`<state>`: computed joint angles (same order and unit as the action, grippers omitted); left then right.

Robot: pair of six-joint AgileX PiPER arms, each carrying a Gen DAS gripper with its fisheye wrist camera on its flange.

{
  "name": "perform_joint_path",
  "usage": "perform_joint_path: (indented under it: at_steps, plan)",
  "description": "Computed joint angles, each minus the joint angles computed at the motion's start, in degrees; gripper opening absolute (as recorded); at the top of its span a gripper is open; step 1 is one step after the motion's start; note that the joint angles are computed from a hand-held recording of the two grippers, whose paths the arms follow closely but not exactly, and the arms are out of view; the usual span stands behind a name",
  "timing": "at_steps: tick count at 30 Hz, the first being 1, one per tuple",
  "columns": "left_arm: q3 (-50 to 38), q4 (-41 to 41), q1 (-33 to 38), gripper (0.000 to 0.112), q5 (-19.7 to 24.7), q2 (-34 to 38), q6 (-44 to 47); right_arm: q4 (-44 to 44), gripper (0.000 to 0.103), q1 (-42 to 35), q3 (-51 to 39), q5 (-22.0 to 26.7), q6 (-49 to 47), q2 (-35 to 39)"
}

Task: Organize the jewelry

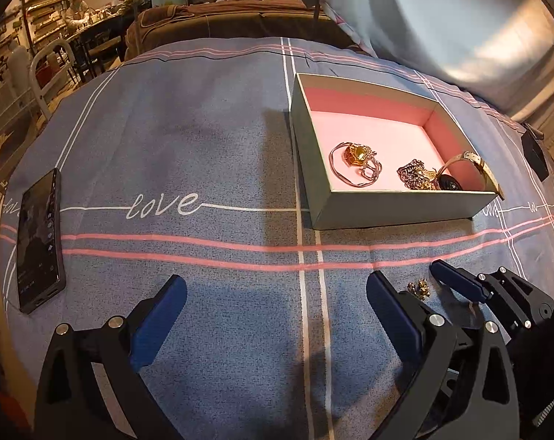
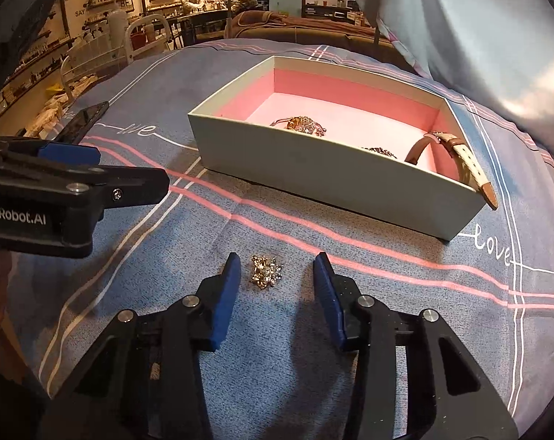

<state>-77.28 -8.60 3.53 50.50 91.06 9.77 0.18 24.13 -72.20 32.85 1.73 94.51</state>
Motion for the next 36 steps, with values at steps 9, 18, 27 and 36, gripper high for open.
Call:
perform_joint_path:
  at_steps: [9,18,27,36]
  plan:
    - [1.3,0.8,-2.9,0.097,-0.3,0.1,-0.6,6.5,0.017,-4.6,2.7,-0.2,-5.2,-2.7]
    - [1.9,3.9,-11.9,0.097,-2.2,1.4,-3.5,13.5,0.017,-13.8,9.1,-1.4,-9.5,-7.6]
    - [1.6,5.7,-14.2,0.097,-2.7,2.0,-5.7,12.7,0.017,-13.2,9.3,-1.6,-9.0,-7.8]
    - [1.1,4.3,-12.9,0.082,-3.1,3.1,-6.3,12.5,0.017,-13.0,9.2,-1.2,-8.6,-8.0]
